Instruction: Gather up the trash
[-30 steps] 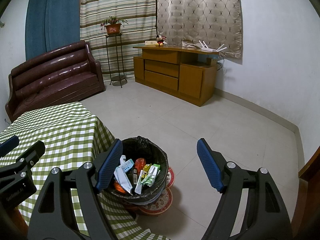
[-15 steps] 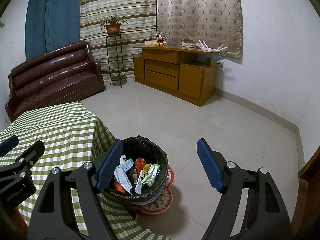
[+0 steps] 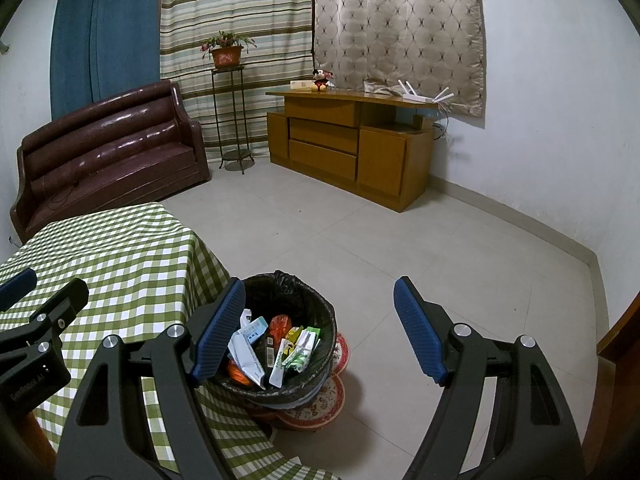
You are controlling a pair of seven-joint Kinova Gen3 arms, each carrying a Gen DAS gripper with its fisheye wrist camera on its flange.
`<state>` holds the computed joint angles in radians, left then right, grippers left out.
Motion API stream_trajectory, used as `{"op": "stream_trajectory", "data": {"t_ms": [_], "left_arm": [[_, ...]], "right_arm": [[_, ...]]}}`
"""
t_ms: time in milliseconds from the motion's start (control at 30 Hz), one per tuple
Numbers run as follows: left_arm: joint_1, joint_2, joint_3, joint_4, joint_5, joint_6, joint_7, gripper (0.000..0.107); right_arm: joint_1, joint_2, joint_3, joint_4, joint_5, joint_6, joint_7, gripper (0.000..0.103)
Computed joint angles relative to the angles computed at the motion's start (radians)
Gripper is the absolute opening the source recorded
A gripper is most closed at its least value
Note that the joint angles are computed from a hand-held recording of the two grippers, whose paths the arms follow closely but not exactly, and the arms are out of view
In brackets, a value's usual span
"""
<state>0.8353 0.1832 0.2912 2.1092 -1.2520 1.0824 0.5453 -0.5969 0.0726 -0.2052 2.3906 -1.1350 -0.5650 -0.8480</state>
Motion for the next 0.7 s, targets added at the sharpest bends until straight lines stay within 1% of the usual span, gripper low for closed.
{"op": "stream_trajectory", "data": {"t_ms": [233, 700], "left_arm": [[0.006, 0.007, 0.000, 0.000, -0.007, 0.010, 0.013, 0.084], [0.015, 0.023, -0.003, -0.006, -0.036, 0.000, 0.042, 0.084]], "right_arm": [[0.000, 0.000, 0.001, -0.001, -0.003, 0.001, 0.003, 0.075], [-0.001, -0.003, 0.000, -0.001, -0.008, 0.004, 0.010, 0.075]]}}
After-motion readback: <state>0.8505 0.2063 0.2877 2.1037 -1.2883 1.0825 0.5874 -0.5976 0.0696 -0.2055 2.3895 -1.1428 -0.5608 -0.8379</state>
